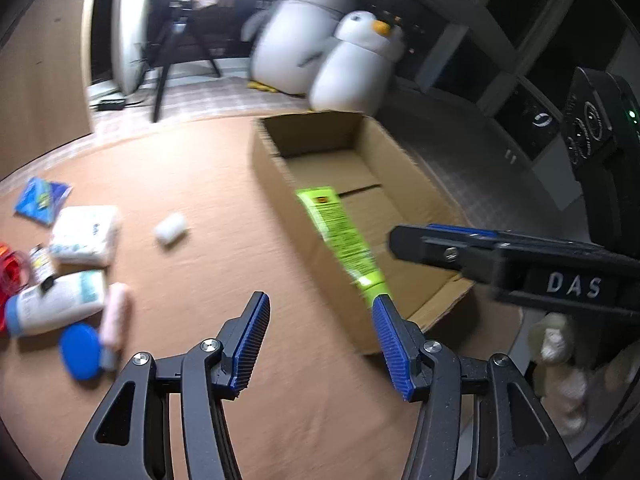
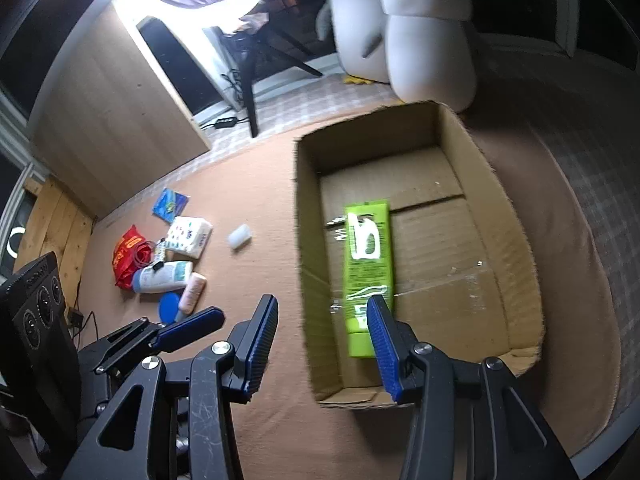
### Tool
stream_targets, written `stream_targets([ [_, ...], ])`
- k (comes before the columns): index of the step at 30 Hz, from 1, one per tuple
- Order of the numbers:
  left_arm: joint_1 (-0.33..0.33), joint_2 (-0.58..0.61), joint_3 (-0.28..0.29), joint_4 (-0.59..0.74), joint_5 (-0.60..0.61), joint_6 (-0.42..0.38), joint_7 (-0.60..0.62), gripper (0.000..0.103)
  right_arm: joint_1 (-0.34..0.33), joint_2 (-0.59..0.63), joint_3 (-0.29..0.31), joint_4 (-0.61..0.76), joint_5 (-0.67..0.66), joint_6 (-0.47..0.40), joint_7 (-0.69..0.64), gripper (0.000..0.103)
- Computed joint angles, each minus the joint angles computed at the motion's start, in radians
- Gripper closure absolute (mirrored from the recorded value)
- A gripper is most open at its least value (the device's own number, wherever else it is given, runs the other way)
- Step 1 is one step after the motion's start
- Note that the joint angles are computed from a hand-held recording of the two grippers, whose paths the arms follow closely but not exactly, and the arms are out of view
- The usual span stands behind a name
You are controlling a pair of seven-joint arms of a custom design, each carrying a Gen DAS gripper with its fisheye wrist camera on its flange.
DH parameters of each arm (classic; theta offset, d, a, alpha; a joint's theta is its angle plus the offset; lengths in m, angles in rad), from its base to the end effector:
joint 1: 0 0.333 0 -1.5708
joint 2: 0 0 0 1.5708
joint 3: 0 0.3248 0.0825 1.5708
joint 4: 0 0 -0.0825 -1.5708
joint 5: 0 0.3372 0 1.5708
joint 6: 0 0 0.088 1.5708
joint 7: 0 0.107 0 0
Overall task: Organize objects
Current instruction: 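Grasp the pink bottle with the right gripper while the left tool approaches the blue lid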
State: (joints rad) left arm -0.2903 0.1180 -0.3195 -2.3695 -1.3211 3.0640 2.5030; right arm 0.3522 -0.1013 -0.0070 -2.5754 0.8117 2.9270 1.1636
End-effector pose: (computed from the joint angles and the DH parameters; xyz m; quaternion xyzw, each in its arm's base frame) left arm 0.4346 -0.2076 0.3502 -0.5879 0.7432 -0.3171 0.0383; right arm 0.4232 0.1034 0.3808 -0.6793 0.6838 -0.0346 0.2642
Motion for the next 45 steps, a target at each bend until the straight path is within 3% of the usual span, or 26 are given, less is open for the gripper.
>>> stream_targets([
  [8, 0.045, -0.112, 0.072, -0.16, -0.104, 0.001, 0.088, 0.041, 0.057, 0.034, 0.047, 0.023, 0.027, 0.019, 0.007, 0.056],
  [16, 0.117, -0.172, 0.149, -0.273, -0.198, -0.006, 0.18, 0.041, 0.053, 0.149, 0.133, 0.104, 0.003, 0.025, 0.064, 0.056],
  [25, 0.181, -0.239, 0.184, -0.357, -0.204, -0.037, 0.21, 0.041, 0.026, 0.319, 0.224, 0.236, -0.191, 0.021, 0.268, 0.056],
  [32, 0.215, -0.251, 0.202, -0.376, -0.203, -0.059, 0.22, 0.041, 0.081, 0.427, 0.171, 0.342, -0.467, -0.02, 0.516, 0.057],
  [38, 0.244, -0.254, 0.215, -0.383, -0.209, -0.078, 0.243, 0.041, 0.067, 0.481, 0.184, 0.407, -0.597, -0.058, 0.64, 0.059],
  [45, 0.261, -0.229, 0.216, -0.362, -0.217, -0.09, 0.262, 0.041, 0.049, 0.514, 0.206, 0.447, -0.735, -0.097, 0.745, 0.072],
])
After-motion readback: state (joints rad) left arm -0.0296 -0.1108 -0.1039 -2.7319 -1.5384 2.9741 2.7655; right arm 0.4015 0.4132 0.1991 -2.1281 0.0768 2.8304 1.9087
